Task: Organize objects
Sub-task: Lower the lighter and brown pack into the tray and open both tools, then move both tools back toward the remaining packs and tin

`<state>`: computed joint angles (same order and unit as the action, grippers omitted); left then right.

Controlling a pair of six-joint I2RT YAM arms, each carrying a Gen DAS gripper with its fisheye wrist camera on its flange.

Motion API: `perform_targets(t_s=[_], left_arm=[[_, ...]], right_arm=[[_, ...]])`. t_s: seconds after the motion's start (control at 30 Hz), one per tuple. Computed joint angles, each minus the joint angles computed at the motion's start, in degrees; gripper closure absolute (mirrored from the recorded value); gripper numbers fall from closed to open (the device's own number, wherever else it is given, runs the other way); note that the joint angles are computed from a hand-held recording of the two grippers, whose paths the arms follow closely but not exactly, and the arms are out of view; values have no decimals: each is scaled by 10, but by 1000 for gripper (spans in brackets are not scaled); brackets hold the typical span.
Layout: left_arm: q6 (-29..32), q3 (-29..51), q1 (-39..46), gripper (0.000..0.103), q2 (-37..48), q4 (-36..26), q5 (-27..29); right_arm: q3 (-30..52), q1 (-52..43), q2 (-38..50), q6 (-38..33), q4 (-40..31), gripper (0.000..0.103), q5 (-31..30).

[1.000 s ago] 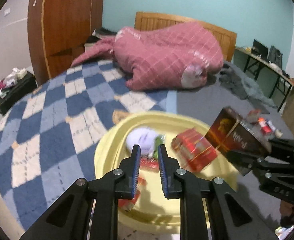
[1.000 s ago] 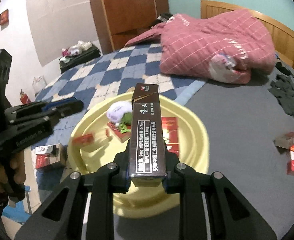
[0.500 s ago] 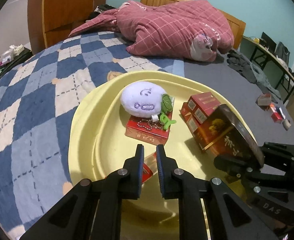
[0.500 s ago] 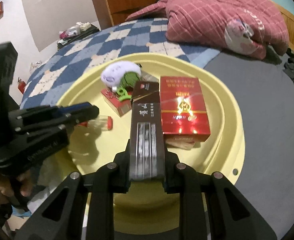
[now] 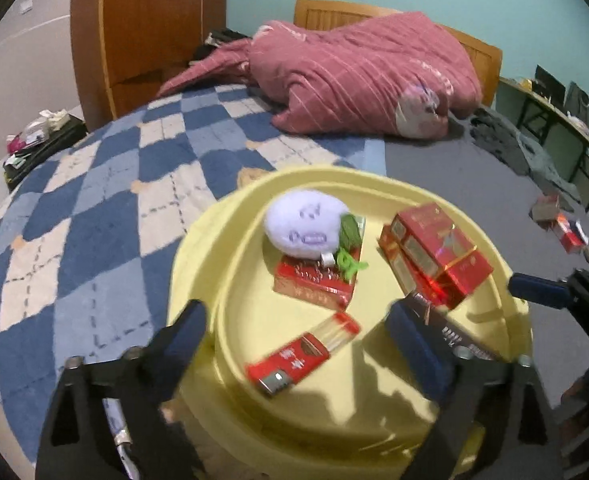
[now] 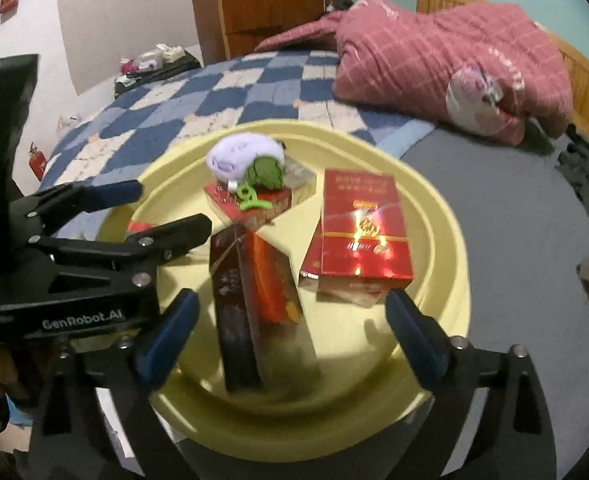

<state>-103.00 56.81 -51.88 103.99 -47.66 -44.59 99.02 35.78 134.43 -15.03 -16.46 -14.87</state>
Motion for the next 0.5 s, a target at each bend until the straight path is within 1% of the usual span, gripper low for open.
perform_targets(t_s=[0.1,0.17,0.33,0.43,0.5], left_arm=[[-5,14,-7,0,-8,-28,-11],[-8,29,-7,0,-8,-51,-11],[-9,54,-12,0,-5,-70,-13],[-7,86,-16,0,10,-92,-14],[5,109,-17,0,21,-94,-19]], right_arm=[[-28,-7,-28,-3,23,0,-3],[-30,-13,-37,-2,21,0,-5],[-31,-31,-48,23,23,0,-1],[-37,-47,-57,33,23,0,-3],[-44,-60,-65,37,25,0,-4]])
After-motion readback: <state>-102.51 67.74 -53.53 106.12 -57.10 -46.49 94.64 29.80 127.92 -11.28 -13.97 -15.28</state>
